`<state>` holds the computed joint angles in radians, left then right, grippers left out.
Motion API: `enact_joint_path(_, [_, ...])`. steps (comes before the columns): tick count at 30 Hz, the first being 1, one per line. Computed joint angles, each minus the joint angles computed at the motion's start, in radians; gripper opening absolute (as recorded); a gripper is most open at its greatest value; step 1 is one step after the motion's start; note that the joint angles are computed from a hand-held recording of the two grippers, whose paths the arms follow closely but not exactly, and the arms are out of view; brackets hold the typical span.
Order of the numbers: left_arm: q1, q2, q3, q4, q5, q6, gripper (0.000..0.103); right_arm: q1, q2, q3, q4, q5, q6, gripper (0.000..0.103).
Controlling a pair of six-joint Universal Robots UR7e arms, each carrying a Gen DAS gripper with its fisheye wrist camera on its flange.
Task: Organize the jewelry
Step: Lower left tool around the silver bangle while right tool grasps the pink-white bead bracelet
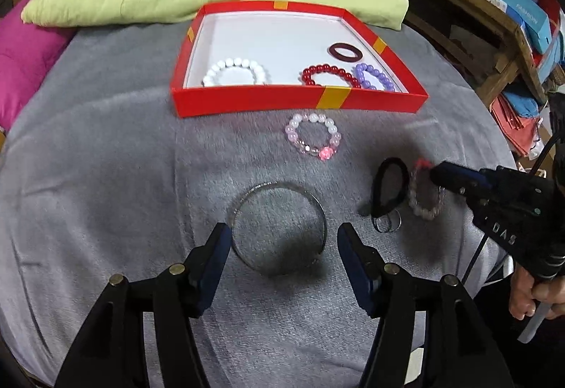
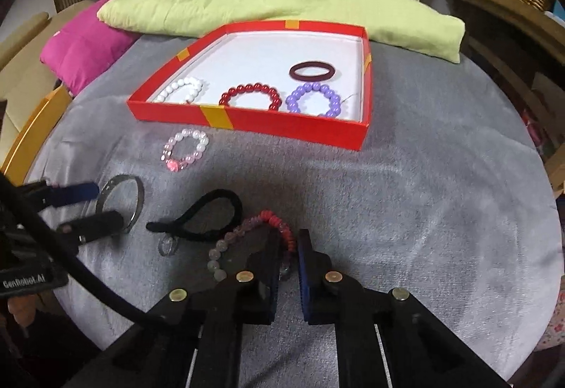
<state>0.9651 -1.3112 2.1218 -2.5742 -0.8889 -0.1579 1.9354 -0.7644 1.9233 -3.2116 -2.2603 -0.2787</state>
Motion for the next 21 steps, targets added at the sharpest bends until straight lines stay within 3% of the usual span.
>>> enact_joint_path(5, [0.004,-0.004,0.001,0.012,-0.02,-0.02,0.068,-0.003,-0.011,0.007,-0.062,0.008,0.017,0.01])
enact_joint_path(11, [-0.003,0.004,0.009,0.016,-0.006,-0.007,0.069,-0.019,-0.037,0.011,-0.047,0.041,0.077,0.01])
enact_joint_path(21, [0.008,0.008,0.01,-0.013,-0.016,0.026,0.068,-0.023,-0.047,0.02,-0.04,0.059,0.104,0.01])
